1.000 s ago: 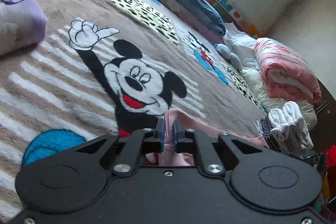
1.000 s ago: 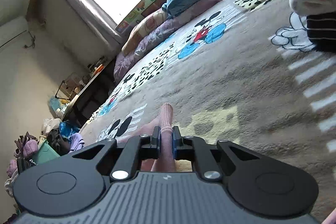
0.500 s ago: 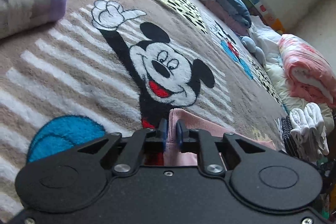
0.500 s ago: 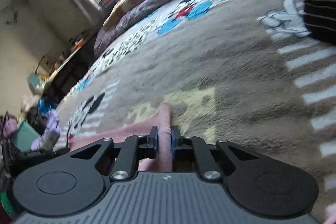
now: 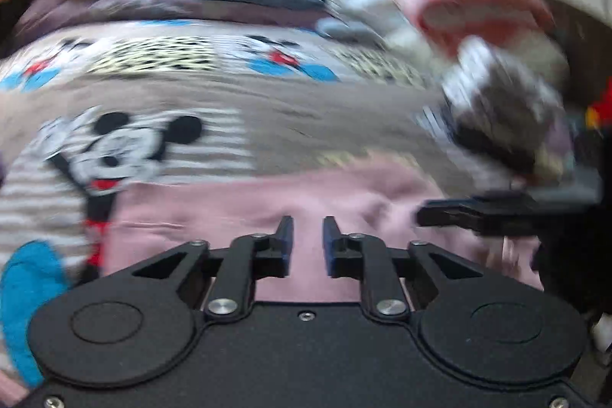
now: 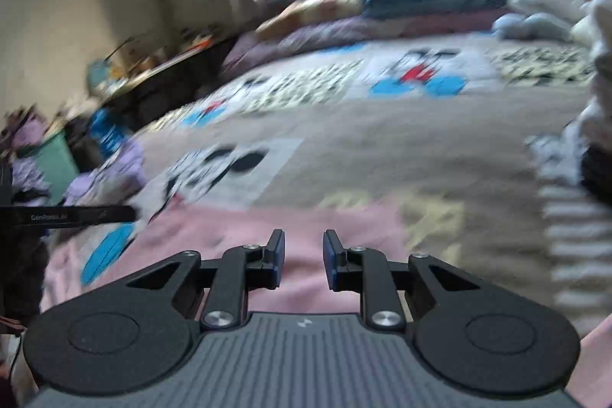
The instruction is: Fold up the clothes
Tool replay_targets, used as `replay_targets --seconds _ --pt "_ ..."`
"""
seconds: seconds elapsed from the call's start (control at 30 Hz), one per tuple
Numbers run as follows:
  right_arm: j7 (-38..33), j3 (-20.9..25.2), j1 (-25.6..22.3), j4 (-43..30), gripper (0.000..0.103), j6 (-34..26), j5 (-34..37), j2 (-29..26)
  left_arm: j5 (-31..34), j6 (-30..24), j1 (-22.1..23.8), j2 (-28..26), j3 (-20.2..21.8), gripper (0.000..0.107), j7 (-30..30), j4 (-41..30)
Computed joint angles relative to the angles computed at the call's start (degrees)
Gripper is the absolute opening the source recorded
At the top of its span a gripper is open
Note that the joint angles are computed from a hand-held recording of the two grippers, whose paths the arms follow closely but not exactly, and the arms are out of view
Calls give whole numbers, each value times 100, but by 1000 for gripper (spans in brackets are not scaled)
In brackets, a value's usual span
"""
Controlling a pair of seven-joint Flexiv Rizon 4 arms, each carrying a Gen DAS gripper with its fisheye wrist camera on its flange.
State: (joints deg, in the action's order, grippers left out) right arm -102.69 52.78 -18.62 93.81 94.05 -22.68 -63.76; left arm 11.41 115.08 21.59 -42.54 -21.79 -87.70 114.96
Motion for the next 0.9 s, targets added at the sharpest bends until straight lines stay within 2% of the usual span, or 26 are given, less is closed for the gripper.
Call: replay_targets --seconds 0.03,0.07,0.1,0.13,0.17,0.27,0.3,0.37,0.4,0.47,0.57,0.67,0.8,0.9 --pt "104 -230 150 6 23 1 75 97 -203 -225 -400 -33 335 14 150 -148" --pt "448 -562 340 -17 23 -1 58 193 -673 -358 -740 -106 544 14 589 -214" --pt "508 -794 515 -105 19 -140 345 276 -769 -434 -920 -190 732 14 687 -296" --pt "544 -840 530 -149 15 -154 440 235 -569 -331 -940 -182 814 14 411 -309" --pt "531 -698 415 -179 14 -170 494 143 -456 -245 -821 -120 709 14 285 -237" --pt "404 -675 304 30 19 44 531 326 -406 112 -560 -19 391 14 230 -2" --pt "365 -752 317 120 19 137 482 409 -394 94 -575 -44 382 14 203 -12" --pt "412 -1020 430 209 19 131 383 568 -697 -377 -940 -5 642 14 376 -99" --pt "477 -1175 522 180 15 -12 367 604 -694 -245 -1086 56 802 15 327 -28" --pt "560 -1139 496 142 13 -26 477 584 -809 61 -1381 158 1086 15 342 142" --pt "579 -1010 380 261 19 229 538 624 -869 585 -1580 403 1239 15 125 594" --pt "592 -890 235 373 19 401 257 639 -1258 986 -2254 533 1697 15 167 1016" --pt "692 -796 265 42 19 66 13 484 -1484 1469 -2609 542 1755 17 -81 1505" --pt "636 -724 449 -463 19 -270 91 273 -1947 1609 -3165 487 2003 18 100 1662"
